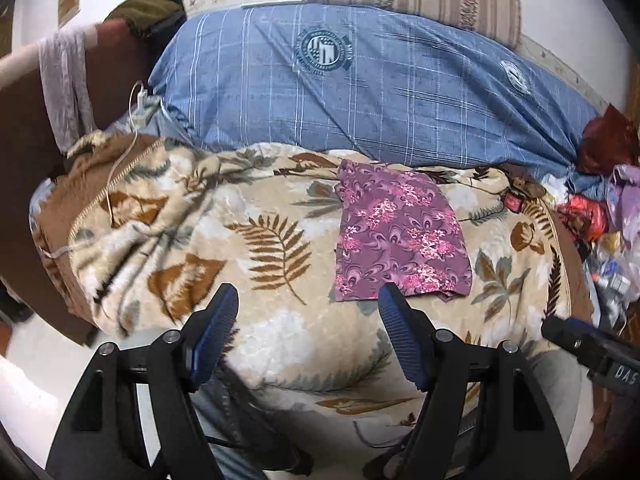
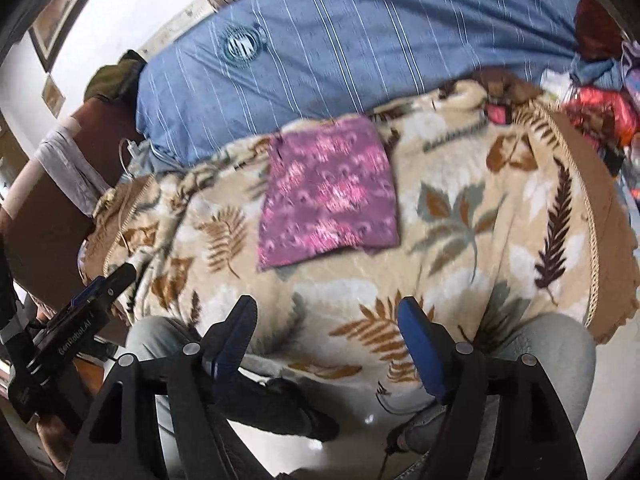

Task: Fold small clothes

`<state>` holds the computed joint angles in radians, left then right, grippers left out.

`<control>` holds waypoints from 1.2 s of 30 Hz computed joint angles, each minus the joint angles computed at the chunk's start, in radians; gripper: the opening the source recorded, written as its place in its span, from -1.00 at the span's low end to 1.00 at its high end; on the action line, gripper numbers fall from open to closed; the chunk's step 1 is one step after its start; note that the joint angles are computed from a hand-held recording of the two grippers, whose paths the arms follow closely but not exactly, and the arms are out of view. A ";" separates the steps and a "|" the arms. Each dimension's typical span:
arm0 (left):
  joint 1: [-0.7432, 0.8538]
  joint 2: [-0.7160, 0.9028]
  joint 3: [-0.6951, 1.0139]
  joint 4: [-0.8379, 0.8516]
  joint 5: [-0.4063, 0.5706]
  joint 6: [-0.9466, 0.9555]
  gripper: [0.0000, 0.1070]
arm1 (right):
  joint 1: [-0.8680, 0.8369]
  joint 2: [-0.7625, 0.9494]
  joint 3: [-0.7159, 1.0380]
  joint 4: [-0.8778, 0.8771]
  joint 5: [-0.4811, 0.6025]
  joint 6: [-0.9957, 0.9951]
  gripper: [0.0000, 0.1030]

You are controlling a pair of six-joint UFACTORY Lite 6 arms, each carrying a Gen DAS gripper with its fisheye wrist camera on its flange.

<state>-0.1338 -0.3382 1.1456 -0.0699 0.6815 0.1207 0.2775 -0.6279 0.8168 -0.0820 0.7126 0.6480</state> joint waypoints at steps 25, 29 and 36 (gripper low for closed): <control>-0.042 -0.044 0.059 0.095 0.117 0.003 0.37 | 0.293 -0.012 0.134 -0.330 0.184 0.379 0.52; -0.038 -0.048 0.059 0.070 0.124 0.028 0.37 | 0.309 -0.035 0.123 -0.336 0.185 0.388 0.52; -0.026 -0.046 0.064 0.044 0.121 0.062 0.37 | 0.297 -0.030 0.123 -0.329 0.188 0.372 0.52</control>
<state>-0.1595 -0.3841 1.2096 -0.0259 0.8026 0.1832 0.5740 -0.6584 0.9398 -0.4108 0.9007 1.0201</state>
